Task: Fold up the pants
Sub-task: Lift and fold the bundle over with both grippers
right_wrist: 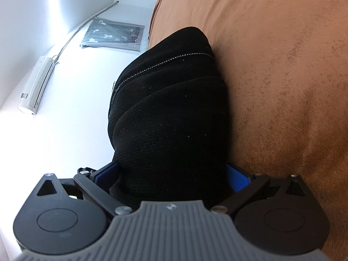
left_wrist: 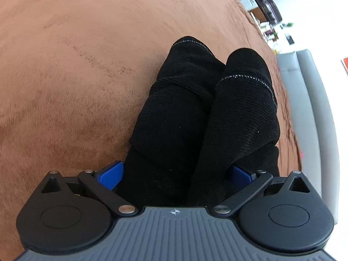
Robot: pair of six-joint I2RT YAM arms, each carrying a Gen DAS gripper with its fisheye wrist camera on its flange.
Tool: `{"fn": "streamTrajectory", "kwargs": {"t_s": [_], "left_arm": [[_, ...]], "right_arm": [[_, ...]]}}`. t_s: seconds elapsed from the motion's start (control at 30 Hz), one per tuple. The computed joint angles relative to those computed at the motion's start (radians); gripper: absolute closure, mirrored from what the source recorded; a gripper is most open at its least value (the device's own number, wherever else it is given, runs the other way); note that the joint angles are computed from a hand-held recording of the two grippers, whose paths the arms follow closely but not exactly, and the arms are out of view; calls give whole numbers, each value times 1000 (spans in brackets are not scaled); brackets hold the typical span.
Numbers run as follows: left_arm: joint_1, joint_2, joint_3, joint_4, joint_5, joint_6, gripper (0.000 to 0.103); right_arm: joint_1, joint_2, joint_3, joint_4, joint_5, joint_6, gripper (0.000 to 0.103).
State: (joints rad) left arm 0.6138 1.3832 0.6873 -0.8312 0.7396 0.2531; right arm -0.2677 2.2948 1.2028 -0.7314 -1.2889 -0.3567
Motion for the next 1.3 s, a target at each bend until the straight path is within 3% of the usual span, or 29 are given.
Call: {"fn": "streamTrajectory", "kwargs": {"t_s": [0.2,0.53,0.7,0.8,0.97,1.17,1.23,1.3], "left_arm": [[12,49,20,-29,26,35,0],[40,278,79,-23,127,108,0],[12,310,88,12,139,51,0],[10,276,57,43,141,11,0],[5,176,1,62,137,-10,0],[51,45,-91,89,179,-68,2],[96,59,-88,29,223,4,10],[111,68,-75,-15,232,63,12]], "right_arm": [[9,18,8,13,-9,6,5],[33,63,69,-43,-18,-21,5],[79,57,75,56,-13,95,5],[97,74,106,49,-15,123,5],[98,86,147,-58,-4,29,8],[84,14,35,106,-16,125,21],[81,1,14,139,-27,133,23],[75,-4,3,152,-44,128,26]]}}
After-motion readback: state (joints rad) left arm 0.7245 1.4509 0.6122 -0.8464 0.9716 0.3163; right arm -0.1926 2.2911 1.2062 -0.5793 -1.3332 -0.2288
